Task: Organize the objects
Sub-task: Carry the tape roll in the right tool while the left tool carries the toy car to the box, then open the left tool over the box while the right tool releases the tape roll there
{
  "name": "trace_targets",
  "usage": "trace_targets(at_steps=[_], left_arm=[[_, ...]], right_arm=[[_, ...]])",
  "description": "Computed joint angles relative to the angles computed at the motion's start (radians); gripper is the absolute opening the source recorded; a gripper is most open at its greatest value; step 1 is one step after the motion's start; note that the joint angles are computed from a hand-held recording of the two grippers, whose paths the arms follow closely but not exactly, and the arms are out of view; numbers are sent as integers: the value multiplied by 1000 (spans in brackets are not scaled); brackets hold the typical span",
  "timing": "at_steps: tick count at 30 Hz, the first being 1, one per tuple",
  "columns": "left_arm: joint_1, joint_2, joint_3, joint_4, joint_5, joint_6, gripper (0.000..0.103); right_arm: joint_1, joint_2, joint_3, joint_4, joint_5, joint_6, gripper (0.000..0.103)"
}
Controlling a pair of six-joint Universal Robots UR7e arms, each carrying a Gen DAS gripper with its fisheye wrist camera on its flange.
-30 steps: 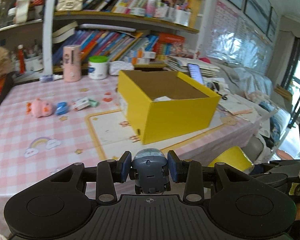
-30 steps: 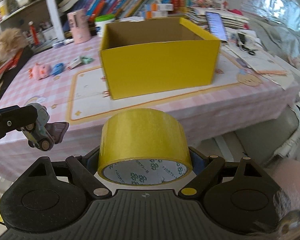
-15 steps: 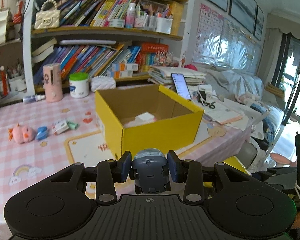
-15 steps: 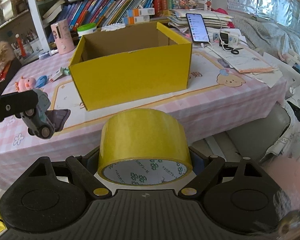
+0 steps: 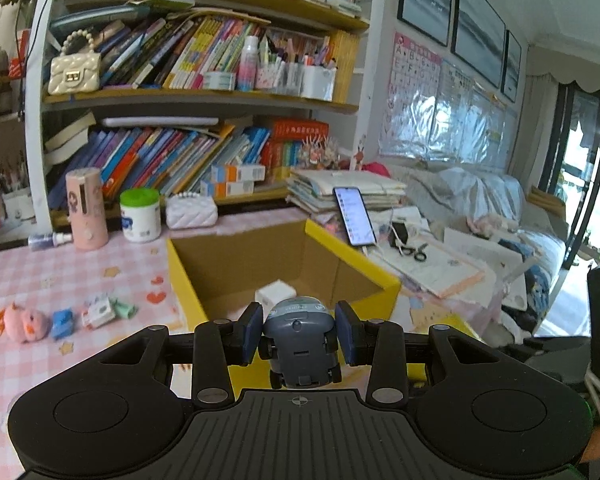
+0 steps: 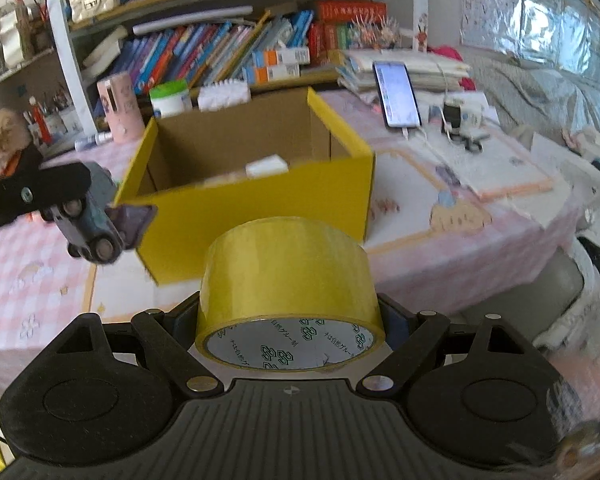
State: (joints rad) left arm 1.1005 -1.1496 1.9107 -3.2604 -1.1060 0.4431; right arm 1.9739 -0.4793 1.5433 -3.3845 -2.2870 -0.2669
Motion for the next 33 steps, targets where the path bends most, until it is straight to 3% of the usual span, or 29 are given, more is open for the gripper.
trace_targets(at_steps=[6, 14, 26, 33], left_arm=[[11, 81, -112, -24, 8, 12, 37], [34, 214, -293, -8, 48, 18, 37], [66, 372, -526, 141, 142, -10, 37], [78, 419, -593, 229, 166, -48, 37]], right_arm=[[-12, 14, -118, 4, 74, -105, 86], [-51, 99, -371, 89, 180, -327, 86], [-109, 274, -772, 508, 219, -674, 86], [-125, 368, -980, 756, 198, -773, 86]])
